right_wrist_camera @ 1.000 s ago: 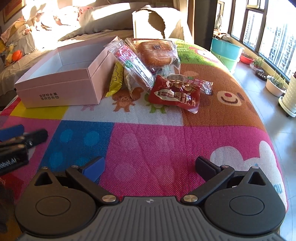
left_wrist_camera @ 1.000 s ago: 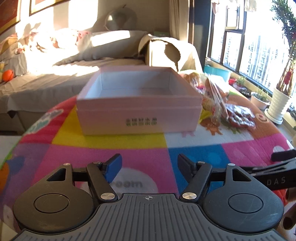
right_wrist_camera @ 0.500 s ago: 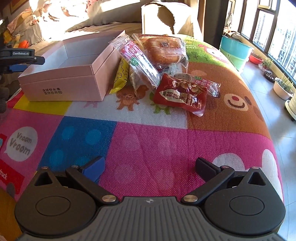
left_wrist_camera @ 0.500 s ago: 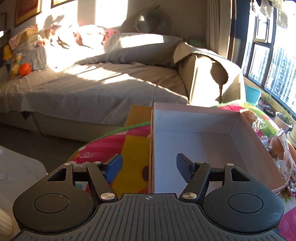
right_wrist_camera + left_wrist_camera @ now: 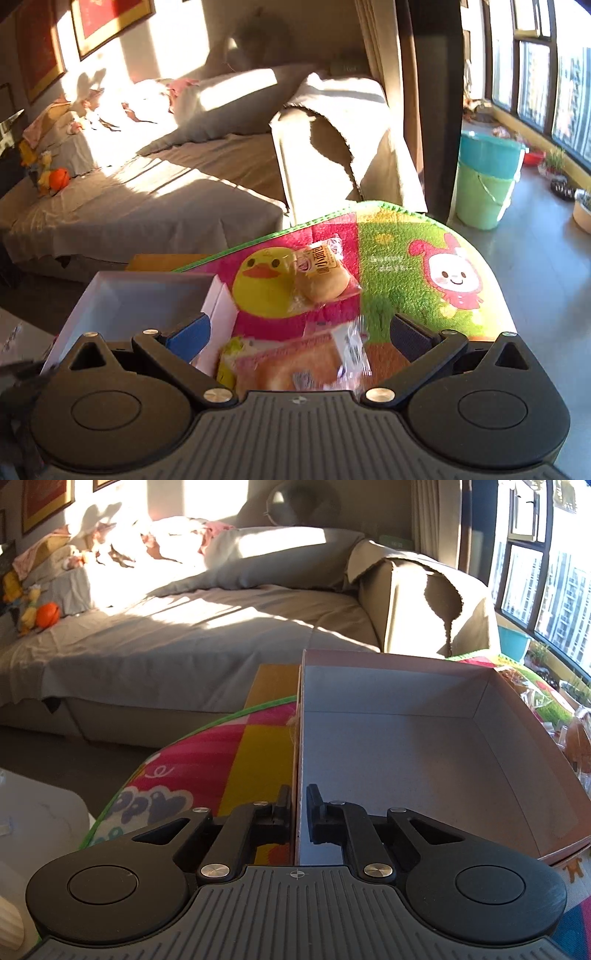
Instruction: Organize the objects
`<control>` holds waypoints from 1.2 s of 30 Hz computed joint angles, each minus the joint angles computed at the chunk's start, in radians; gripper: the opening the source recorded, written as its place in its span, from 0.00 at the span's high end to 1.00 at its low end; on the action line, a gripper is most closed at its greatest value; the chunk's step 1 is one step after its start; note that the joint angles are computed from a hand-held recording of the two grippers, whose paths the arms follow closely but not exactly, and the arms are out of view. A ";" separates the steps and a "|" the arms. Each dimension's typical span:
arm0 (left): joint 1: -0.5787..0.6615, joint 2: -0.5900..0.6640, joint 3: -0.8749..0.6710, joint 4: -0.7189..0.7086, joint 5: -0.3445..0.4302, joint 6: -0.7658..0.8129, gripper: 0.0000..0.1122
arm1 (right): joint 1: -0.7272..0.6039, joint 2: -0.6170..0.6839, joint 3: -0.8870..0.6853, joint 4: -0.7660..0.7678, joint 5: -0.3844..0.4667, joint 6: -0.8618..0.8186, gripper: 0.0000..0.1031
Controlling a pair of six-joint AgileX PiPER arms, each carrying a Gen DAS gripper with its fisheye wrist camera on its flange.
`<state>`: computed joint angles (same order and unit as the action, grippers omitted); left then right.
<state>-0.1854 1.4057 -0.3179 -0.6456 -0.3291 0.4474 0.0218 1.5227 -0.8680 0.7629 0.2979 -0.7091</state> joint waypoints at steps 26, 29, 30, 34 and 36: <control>0.068 -0.029 0.039 0.307 0.011 -0.319 0.91 | -0.041 -0.269 0.231 -0.141 0.247 -0.026 0.42; 0.089 -0.050 0.053 0.392 0.017 -0.380 0.91 | -0.033 -0.402 0.395 -0.194 0.272 -0.020 0.43; 0.095 -0.054 0.055 0.416 0.020 -0.397 0.91 | -0.042 -0.443 0.442 -0.211 0.274 -0.017 0.43; 0.097 -0.060 0.057 0.425 0.022 -0.404 0.91 | -0.045 -0.631 0.603 -0.421 0.240 0.185 0.43; 0.094 -0.059 0.058 0.416 0.020 -0.398 0.91 | 0.036 -0.726 0.652 -0.621 0.217 0.385 0.38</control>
